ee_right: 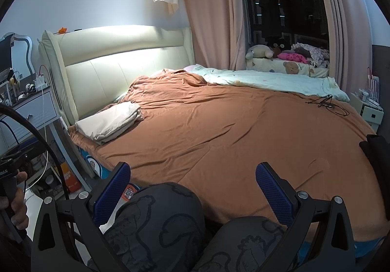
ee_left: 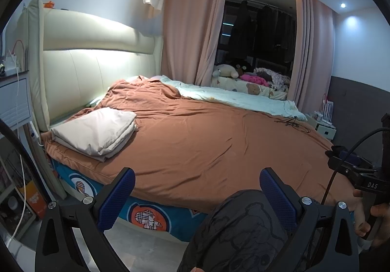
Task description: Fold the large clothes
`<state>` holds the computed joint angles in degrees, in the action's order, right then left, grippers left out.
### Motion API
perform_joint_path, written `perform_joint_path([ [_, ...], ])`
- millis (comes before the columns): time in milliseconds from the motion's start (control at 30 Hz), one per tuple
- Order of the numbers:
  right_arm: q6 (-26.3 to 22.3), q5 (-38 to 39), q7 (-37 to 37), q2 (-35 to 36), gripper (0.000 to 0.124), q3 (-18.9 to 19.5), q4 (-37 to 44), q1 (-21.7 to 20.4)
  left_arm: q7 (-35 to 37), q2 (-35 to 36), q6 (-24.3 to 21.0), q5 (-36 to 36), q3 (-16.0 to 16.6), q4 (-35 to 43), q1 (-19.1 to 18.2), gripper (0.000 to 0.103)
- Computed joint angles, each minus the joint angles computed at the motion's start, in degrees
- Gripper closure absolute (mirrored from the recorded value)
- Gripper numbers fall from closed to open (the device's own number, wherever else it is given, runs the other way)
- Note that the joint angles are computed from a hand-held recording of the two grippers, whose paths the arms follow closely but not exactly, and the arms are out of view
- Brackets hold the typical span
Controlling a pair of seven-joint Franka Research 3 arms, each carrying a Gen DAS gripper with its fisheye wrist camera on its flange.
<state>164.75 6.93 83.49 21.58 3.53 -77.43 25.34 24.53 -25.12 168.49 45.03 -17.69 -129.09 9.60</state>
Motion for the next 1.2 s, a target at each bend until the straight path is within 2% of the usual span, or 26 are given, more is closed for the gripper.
perform_joint_path([
  [400,0.2,1.8,-2.0,-1.2,0.021,0.8,-1.4,-1.0,0.1,-2.4,-0.8,0.7,-0.6,-0.8,0.1,0.0],
  [767,-2.7,3.1,-3.4,1.0,0.021,1.1,2.6,-1.9,-2.9,-3.1,-0.6,3.6,-2.4,-0.2,2.7,0.0],
  [1200,-1.7,3.6,-3.3,-0.4,0.021,1.1,0.5,-2.3,-2.0,-4.1,-0.4,3.3,-1.7,-1.0,1.3,0.0],
])
